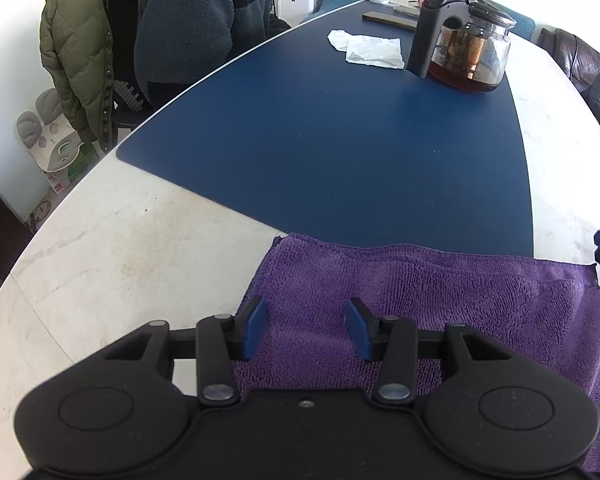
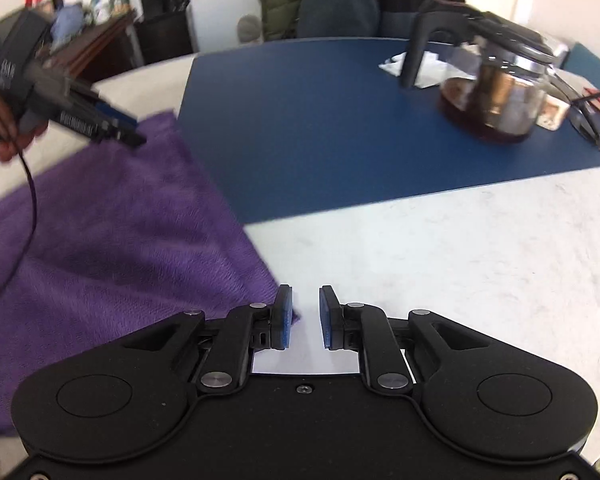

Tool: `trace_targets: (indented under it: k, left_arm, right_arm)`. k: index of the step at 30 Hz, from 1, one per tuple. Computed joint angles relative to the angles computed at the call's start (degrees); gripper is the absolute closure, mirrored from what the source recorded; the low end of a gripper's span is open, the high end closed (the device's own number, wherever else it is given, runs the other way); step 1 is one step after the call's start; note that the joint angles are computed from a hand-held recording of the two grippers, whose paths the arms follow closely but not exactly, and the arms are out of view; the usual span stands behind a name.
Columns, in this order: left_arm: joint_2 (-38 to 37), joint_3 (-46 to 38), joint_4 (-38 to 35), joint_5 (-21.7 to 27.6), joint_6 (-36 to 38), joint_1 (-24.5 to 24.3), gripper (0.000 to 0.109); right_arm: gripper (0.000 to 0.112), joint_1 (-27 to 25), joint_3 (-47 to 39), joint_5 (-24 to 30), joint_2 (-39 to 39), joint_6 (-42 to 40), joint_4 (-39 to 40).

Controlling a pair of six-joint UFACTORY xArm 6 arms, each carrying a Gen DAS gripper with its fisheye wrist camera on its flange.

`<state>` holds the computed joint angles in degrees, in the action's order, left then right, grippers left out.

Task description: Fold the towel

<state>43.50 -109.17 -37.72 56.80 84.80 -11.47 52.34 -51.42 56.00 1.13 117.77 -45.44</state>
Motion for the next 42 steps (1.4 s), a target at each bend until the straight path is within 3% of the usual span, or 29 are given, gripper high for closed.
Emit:
trace_targets:
  k: [2,9,15,22,25,34,42]
  left_arm:
    - [-0.4,0.6,-0.3,-0.5,0.2,0.0,0.066]
    - [-5.7,5.9,-6.1,-1.0,1.9,2.1,0.067]
    - [-19.5,18.8,-11.8,1.3,1.4,8.9,0.066]
    - [-33.2,33.9,-6.4,9.5,-4.6,17.5,0.066]
    - [-36.8,39.9,-2.8,13.2,-5.3,19.6,0.066]
    - [-42.0,54.2,4.6,8.7,-7.0,18.9,0.066]
    - [-40.7,53.6,6.1,11.0,-4.0,21.1,0.066]
  right_arm:
    - [0.092,-1.2,-0.4,-1.5,0.6,-2.9,-1.1]
    - [0.092,-5.7,0.2,-6.8,1.0,-7.6,-1.8]
    - [0.092,-5.5,2.4,-8.2,-1.3,-7.9,-1.3]
    - [0.092,-7.7,4.8,-12.2,-2.9,-8.5,-1.5]
    - [0.092,-8.2,4.3,-11.3,-2.4,-11.7,0.3]
    - [0.092,-7.6,2.3,-8.9,-0.6,-19.3,3.3]
    - [0.092,-6.1,0.1,-6.7,1.0,-20.9,5.0]
